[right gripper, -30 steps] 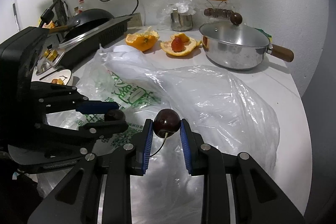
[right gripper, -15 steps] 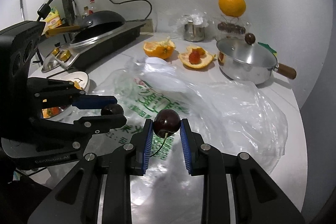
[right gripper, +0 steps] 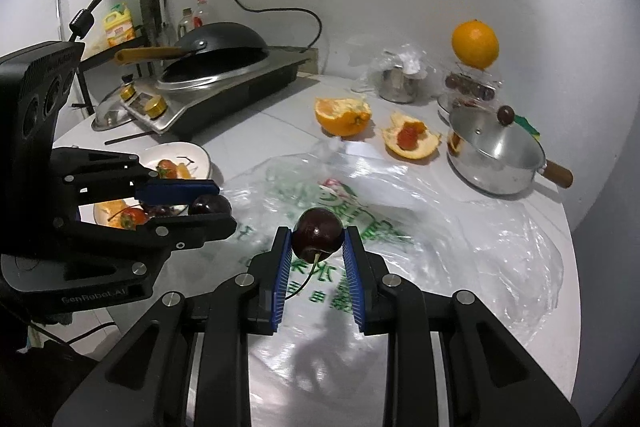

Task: Organize fruits
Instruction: 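Carry the held cherries with both grippers over the white plate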

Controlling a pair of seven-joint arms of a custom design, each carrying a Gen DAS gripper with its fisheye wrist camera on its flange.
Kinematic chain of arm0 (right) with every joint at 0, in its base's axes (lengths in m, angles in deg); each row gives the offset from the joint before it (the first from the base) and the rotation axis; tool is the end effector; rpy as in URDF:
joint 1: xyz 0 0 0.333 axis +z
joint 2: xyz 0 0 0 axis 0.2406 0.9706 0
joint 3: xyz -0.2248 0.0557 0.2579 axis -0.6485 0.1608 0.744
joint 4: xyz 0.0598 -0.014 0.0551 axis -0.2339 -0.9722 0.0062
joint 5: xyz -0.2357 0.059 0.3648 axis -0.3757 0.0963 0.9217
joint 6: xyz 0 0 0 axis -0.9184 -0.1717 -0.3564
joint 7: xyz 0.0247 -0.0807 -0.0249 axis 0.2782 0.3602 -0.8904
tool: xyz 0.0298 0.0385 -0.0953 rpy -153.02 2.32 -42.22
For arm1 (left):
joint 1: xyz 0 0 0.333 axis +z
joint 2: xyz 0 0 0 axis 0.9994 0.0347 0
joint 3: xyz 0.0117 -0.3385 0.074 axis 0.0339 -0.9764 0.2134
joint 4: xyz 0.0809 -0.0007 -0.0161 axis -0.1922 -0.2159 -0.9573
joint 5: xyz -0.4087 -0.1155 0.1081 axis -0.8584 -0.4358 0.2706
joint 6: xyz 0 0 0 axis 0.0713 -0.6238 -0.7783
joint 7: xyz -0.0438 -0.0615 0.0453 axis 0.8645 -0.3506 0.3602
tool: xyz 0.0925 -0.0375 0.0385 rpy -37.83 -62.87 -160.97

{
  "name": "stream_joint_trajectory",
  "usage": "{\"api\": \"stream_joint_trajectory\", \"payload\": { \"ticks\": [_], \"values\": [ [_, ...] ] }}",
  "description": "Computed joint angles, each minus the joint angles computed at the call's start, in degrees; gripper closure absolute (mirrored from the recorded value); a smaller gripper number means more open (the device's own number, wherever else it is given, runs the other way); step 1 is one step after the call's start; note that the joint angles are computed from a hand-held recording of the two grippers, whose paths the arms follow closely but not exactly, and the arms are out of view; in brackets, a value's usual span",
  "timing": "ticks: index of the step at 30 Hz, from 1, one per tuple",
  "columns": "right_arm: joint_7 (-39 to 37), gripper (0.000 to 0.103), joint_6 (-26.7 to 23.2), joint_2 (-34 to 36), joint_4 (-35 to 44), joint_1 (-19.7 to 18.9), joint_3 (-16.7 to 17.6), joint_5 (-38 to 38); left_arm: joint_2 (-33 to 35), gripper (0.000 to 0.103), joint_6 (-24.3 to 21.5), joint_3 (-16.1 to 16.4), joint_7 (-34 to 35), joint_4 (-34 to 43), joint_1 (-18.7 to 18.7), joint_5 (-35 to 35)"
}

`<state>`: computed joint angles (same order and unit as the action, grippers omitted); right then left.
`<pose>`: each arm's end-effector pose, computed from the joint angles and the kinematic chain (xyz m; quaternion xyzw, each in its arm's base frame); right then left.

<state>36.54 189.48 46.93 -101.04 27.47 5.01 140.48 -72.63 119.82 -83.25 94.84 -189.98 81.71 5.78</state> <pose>0.6078 0.1570 0.4289 -0.8202 0.3699 -0.1823 0.3965 0.5936 -0.1680 0.4269 -0.5714 0.7115 -0.3154 0.2603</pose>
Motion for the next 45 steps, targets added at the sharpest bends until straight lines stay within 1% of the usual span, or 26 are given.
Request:
{"api": "stream_joint_trajectory", "payload": {
  "ticks": [3,6,11,13,14,16,17,18,19,20,21,27,31,33,36,42,45],
  "values": [
    [0.45,0.075,0.94,-0.40,-0.44,0.75,0.52,-0.47,-1.90,0.074,1.34,0.83,-1.34,-2.27,0.46,1.28],
    [1.12,0.075,1.86,-0.64,-0.72,1.72,1.04,-1.25,-3.54,0.074,2.44,1.14,-3.37,-4.18,1.68,3.35],
    [2.31,0.075,3.35,-0.95,-1.08,3.38,1.79,-2.54,-6.72,0.074,4.36,-0.08,-4.81,-8.13,5.58,4.76],
    [3.23,0.075,3.96,-0.98,-1.19,4.10,2.10,-3.65,-7.44,0.074,5.01,-0.92,-4.10,-9.25,7.15,4.02],
    [3.70,0.075,4.29,-0.99,-1.25,4.44,2.25,-4.25,-8.07,0.074,5.50,-0.76,-3.03,-10.23,7.45,2.85],
    [4.81,0.075,4.92,-0.85,-1.25,5.06,2.54,-5.41,-8.86,0.074,6.24,1.66,1.17,-11.81,5.25,-1.57],
    [5.35,0.075,5.19,-0.80,-1.28,5.34,2.69,-6.01,-9.31,0.074,6.60,3.56,2.93,-12.64,3.54,-3.40],
    [5.82,0.075,5.46,-0.77,-1.33,5.61,2.86,-6.57,-9.50,0.074,6.79,6.25,4.75,-13.10,0.87,-5.35],
    [6.19,0.075,5.58,-0.72,-1.33,5.80,2.97,-7.05,-9.98,0.074,7.05,10.62,6.71,-13.90,-3.37,-7.37],
    [6.77,0.075,5.76,-0.69,-1.38,6.04,3.09,-7.75,-10.28,0.074,7.26,12.98,7.90,-14.41,-5.60,-8.60],
    [7.24,0.075,5.92,-0.70,-1.45,6.25,3.23,-8.35,-10.54,0.074,7.43,13.93,8.71,-14.81,-6.35,-9.45],
    [10.36,0.075,6.56,-0.50,-1.61,7.29,3.89,-12.32,-12.07,0.074,8.60,13.22,11.54,-17.16,-4.57,-13.03],
    [11.84,0.075,6.80,-0.34,-1.62,7.82,4.25,-14.46,-13.00,0.074,9.34,11.12,11.80,-18.57,-1.46,-13.86],
    [12.80,0.075,6.90,-0.16,-1.51,8.05,4.40,-15.66,-13.40,0.074,9.58,10.74,11.65,-19.24,-0.36,-13.90],
    [14.28,0.075,6.90,0.24,-1.26,8.32,4.65,-17.41,-13.87,0.074,9.69,11.95,11.27,-20.07,-0.47,-13.40],
    [16.67,0.075,6.77,1.21,-0.79,8.61,5.20,-20.44,-14.04,0.074,10.18,10.65,11.08,-21.06,2.92,-13.51],
    [18.12,0.075,6.66,1.79,-0.37,8.73,5.45,-22.31,-13.76,0.074,10.44,11.06,10.74,-21.20,3.58,-13.12]
  ]
}}
